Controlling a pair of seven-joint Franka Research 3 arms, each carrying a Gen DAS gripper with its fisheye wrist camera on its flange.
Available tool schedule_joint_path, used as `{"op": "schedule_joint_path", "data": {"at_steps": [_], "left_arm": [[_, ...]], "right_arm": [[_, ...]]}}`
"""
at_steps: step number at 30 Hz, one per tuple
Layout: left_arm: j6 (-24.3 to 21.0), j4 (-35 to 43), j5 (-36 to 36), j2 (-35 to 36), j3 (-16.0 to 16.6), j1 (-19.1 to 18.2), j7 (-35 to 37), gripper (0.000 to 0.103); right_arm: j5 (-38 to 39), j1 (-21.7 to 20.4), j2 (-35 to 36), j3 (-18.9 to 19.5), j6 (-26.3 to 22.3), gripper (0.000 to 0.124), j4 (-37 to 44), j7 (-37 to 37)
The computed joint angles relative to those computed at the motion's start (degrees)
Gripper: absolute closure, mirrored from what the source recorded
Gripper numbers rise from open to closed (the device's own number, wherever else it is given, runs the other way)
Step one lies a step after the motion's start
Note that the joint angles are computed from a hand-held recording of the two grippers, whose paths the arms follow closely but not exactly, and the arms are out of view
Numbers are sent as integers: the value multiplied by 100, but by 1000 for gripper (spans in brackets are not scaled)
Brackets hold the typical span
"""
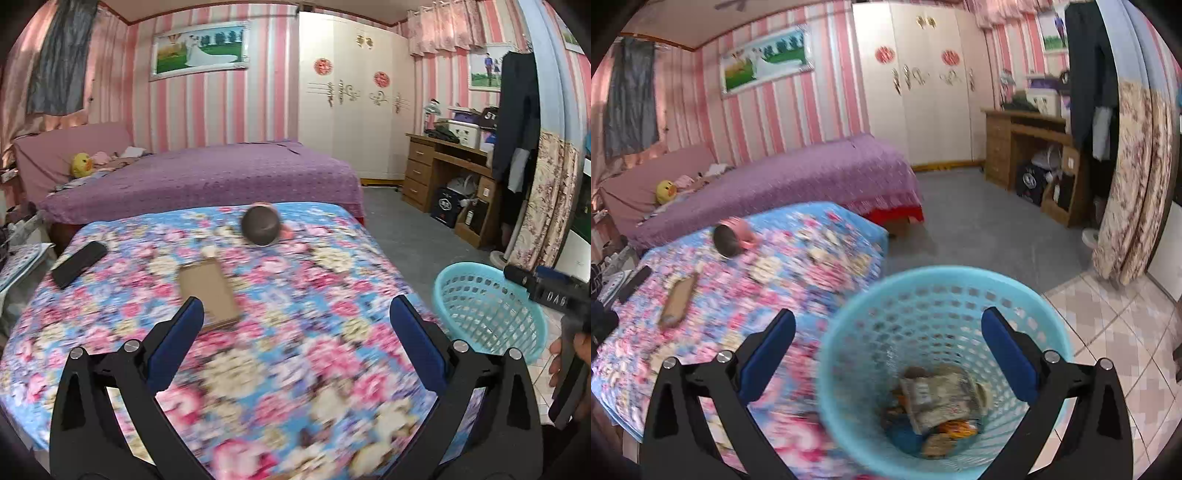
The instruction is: Collect trash
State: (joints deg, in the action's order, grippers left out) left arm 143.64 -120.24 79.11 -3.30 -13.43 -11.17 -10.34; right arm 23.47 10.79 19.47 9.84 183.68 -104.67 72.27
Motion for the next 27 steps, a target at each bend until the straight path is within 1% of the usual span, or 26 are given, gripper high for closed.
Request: {"op": "schedule_joint_path", "data": {"at_steps": [1,2,3,4,6,7,8,9,11,12,13,14,16,17,19,20,21,22,24,27], "left_arm": [[-8,-149,7,-140,7,5,-79,6],[-44,-335,5,-322,-2,16,-168,6],[-122,-533,14,-518,-30,35,-247,6],[-192,-655,30,-634,-72,57,-302,6],[-373,-946,74,-916,-170,95,-422,6],[-436,-1130,98,-1084,-213,113,-500,5],[-425,-1234,112,-1181,-232,142,-532,5],[-426,-1328,120,-1255,-262,164,-569,5],[-411,-1534,171,-1413,-308,212,-695,5],[-416,-1611,199,-1463,-332,234,-762,5],[-411,-1670,219,-1497,-343,257,-803,5],[-407,-1706,224,-1520,-349,276,-822,5],[-386,-1776,292,-1577,-353,321,-884,5],[-394,-1810,344,-1607,-362,343,-930,5],[-391,-1876,436,-1653,-366,378,-1030,5],[-356,-1895,470,-1661,-349,396,-1083,5],[-308,-1902,485,-1657,-326,412,-1113,5],[-234,-1910,484,-1652,-289,432,-1138,5],[-182,-1909,508,-1643,-276,465,-1189,5],[-150,-1902,571,-1641,-285,493,-1276,5]], "right_arm": [[-22,128,-127,-34,126,26,-162,22],[-36,137,-245,80,288,25,-337,-24],[-59,192,-341,117,441,25,-491,-22],[-82,363,-454,32,600,25,-663,19],[-184,543,-635,15,820,25,-943,81],[-27,832,-729,-137,961,25,-1074,-86],[-234,920,-803,-207,1056,25,-1204,74],[-311,947,-863,-146,1211,25,-1332,76],[-360,1091,-932,-173,1458,25,-1503,89],[-503,1045,-940,-77,1600,25,-1588,210],[-583,1045,-937,-52,1674,25,-1631,290],[-553,1135,-918,-86,1757,25,-1659,281],[-416,1359,-874,-192,1857,25,-1678,113],[-241,1535,-840,-301,1907,25,-1662,-114],[-26,1736,-789,-420,1885,26,-1621,-482],[6,1757,-767,-419,1874,25,-1608,-555],[-65,1671,-761,-339,1850,25,-1606,-490],[-427,1385,-760,-120,1796,25,-1631,-157],[-763,1162,-749,36,1771,26,-1643,167],[-703,1300,-720,-82,1834,25,-1626,163]]}}
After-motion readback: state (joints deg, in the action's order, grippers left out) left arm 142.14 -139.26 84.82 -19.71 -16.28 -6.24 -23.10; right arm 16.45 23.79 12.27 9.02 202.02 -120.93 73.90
